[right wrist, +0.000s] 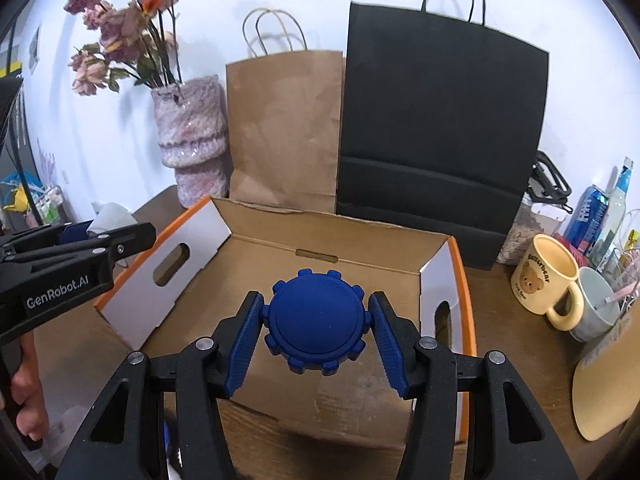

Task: Organize rigid objects
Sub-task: 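Carry the tape roll and blue cap over the cardboard box with both grippers, then open the left gripper to drop the tape while the right gripper drops the blue cap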

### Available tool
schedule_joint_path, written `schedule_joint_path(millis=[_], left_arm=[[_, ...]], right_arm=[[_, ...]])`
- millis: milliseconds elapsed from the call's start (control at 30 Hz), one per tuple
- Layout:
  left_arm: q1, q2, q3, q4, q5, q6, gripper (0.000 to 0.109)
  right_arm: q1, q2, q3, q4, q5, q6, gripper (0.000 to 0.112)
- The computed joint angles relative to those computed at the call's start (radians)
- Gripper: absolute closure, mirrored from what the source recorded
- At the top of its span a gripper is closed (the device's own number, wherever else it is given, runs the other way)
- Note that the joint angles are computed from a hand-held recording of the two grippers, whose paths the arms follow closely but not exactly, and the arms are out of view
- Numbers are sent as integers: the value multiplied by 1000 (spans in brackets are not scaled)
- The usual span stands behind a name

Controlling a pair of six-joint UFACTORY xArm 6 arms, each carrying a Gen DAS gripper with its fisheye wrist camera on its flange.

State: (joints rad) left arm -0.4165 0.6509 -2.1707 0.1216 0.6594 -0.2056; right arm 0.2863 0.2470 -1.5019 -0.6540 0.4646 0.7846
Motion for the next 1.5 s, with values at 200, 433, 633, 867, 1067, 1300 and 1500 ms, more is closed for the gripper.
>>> schedule_joint_path(millis=[200,433,633,867,1067,1300,1500], left_arm=[[9,105,-163,-17,89,1,68],[1,170,-250,-34,172,46,68],[3,169,-246,-37,169,46,68],[-2,101,-127,-9,70,29,18],[2,63,-71,-9,20,4,6],[6,38,-36,8,-2,-22,6],[8,-11,37,-14,-41,-4,6]], right_arm=[[-10,66,-49,71,23,-71,53],[-9,110,-74,102,59,-113,53],[-9,121,-83,106,76,-121,53],[-15,112,-84,87,111,-74,21],[-26,90,-63,89,96,-50,20],[-24,77,-56,79,97,-46,20],[-17,57,-37,61,97,-41,20]])
